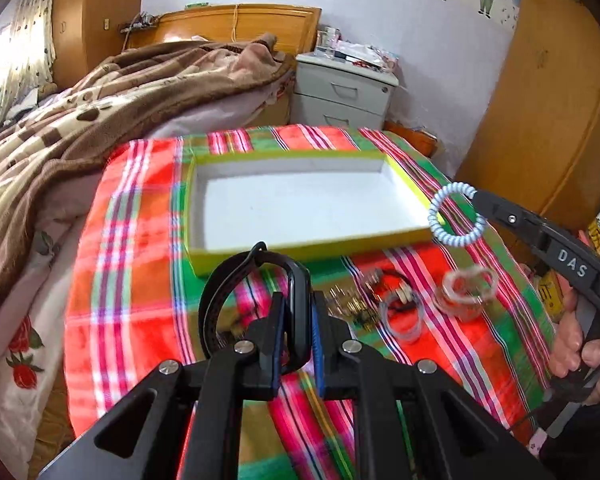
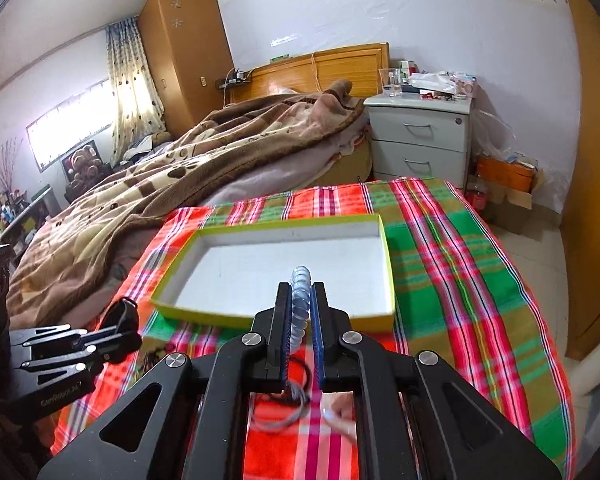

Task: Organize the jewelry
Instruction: 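Carry the black band and blue coil with both tools into the yellow box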

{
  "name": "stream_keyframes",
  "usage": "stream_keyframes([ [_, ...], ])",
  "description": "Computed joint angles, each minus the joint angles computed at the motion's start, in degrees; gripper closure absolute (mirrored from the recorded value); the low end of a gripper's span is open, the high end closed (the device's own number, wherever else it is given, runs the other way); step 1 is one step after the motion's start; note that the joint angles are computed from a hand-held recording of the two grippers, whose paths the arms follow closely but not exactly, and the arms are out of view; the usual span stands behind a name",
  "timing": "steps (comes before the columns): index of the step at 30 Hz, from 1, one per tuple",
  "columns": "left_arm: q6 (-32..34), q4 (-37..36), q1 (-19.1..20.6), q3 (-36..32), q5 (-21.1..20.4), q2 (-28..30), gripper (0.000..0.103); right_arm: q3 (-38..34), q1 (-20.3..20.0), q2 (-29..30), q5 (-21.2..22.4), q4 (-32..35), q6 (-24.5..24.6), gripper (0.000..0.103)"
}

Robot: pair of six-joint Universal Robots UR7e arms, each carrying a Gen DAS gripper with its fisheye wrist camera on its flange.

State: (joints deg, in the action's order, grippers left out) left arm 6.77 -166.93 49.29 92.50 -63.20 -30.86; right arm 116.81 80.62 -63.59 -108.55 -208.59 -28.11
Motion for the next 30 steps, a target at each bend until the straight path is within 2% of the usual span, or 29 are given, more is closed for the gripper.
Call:
stream_keyframes([
  [5, 0.0, 3.7, 1.2, -6.5, 0.1, 2.4, 0.091, -5.1, -0.3, 0.6, 0.1, 5.6, 0.8, 0.094],
  [11, 0.5, 8.8, 2.6, -15.6, 0.2, 6.8, 0.091, -12.9, -2.3, 1.6, 2.3, 17.5, 4.8, 0.094],
  [17, 1.1, 13.7, 3.8, -25.0, 0.6, 11.9, 0.090, -20.9, -3.4, 4.9, 0.2, 26.2, 6.3, 0.094],
  [20, 0.6, 16.7, 4.5, -29.5, 0.7, 14.4, 0.090, -23.8, -4.4, 5.9, 1.8, 31.1, 8.2, 0.094],
  [24, 0.4, 20.3, 4.9, -34.7, 2.6, 17.7, 0.090, -26.6, -4.9, 7.3, 2.2, 34.3, 9.0, 0.094],
  [30, 0.8, 23.8, 5.2, -39.2, 2.7, 20.7, 0.090, -29.6, -4.8, 9.5, -2.5, 36.1, 8.1, 0.094],
])
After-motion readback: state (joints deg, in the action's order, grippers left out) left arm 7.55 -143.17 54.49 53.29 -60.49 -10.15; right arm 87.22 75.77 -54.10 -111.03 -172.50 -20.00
